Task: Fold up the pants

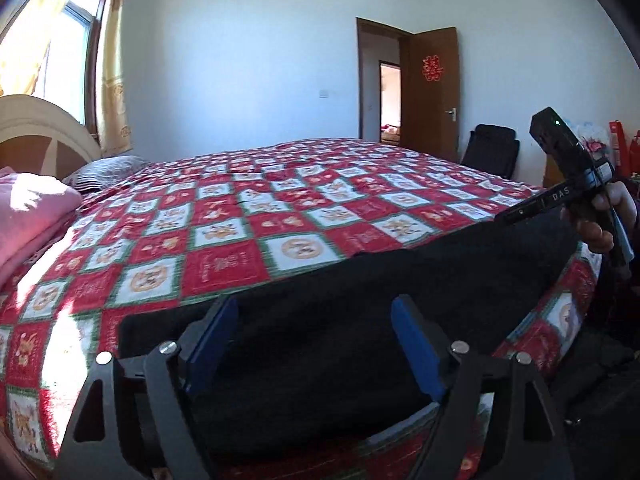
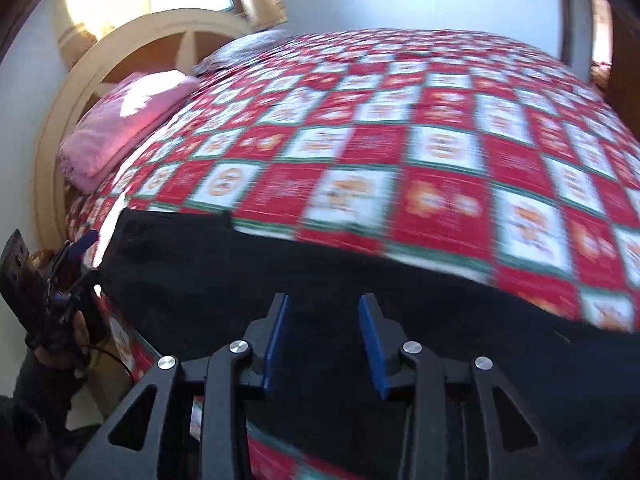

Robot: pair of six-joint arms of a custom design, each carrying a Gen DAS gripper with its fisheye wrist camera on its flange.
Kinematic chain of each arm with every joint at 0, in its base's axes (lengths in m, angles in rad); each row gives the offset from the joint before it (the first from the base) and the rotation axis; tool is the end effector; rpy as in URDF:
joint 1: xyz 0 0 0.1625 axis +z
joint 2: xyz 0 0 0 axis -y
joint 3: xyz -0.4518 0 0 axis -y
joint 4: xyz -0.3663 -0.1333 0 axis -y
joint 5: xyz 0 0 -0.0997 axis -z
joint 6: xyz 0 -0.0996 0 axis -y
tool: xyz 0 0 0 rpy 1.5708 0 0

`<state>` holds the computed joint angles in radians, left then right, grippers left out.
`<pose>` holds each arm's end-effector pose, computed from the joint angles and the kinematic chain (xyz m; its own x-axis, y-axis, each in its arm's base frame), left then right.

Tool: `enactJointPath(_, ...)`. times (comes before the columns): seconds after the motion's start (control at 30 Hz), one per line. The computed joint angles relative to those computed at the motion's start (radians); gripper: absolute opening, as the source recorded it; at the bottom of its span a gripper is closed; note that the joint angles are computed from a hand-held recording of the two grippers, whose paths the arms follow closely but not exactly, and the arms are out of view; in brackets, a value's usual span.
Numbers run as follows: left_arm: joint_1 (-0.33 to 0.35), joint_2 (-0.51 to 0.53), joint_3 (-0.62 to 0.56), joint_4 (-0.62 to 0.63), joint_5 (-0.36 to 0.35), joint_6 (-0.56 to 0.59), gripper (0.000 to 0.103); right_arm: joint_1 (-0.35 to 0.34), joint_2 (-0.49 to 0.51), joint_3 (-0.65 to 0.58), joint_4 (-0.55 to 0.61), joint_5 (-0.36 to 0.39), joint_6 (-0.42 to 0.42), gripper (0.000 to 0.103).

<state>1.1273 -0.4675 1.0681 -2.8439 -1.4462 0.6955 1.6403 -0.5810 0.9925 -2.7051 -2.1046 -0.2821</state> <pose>-0.2310 -0.8258 0.1439 -0.4985 0.7260 -0.4738 0.8533 0.3145 -0.4160 0.1411 -0.8371 0.2656 -0.8328 0.0568 0.5506 -0.2956 0.7954 -0.5291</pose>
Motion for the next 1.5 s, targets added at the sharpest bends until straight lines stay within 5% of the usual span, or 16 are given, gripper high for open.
enactJointPath(0.27,-0.063,0.078,-0.048,0.126,-0.051,0.045,0.082,-0.071,-0.384,0.531,-0.48,-0.189,0.189,0.038)
enactJointPath(0.47,-0.083,0.109,-0.055,0.151,-0.048,0.027,0.082,-0.141,-0.528,0.693,-0.588,-0.218,0.328,0.038)
enactJointPath(0.63,-0.067,0.132,-0.088,0.202,0.003,-0.01,0.082,-0.185,-0.549,0.714,-0.607,-0.193,0.363,0.038)
enactJointPath(0.87,-0.05,0.131,-0.083,0.194,-0.019,-0.021,0.086,-0.209,-0.528,0.702,-0.668,-0.186,0.33,0.037)
enactJointPath(0.93,-0.05,0.132,-0.078,0.188,-0.018,-0.004,0.088,-0.206,-0.52,0.687,-0.662,-0.198,0.311,0.005)
enactJointPath(1.17,-0.039,0.135,-0.097,0.207,-0.049,0.002,0.088,-0.159,-0.548,0.73,-0.817,-0.208,0.215,0.005)
enactJointPath(1.37,-0.04,0.137,-0.096,0.207,-0.044,0.03,0.089,-0.224,-0.569,0.736,-0.665,-0.2,0.325,0.005)
enactJointPath(1.43,-0.04,0.136,-0.098,0.213,-0.045,0.036,0.089,-0.229,-0.567,0.75,-0.693,-0.195,0.303,0.005)
enactJointPath(1.47,-0.038,0.137,-0.101,0.217,-0.049,0.035,0.089,-0.223,-0.567,0.752,-0.698,-0.209,0.296,0.009)
enactJointPath(1.5,-0.037,0.137,-0.103,0.22,-0.052,0.033,0.089,-0.211,-0.565,0.75,-0.704,-0.245,0.297,0.024)
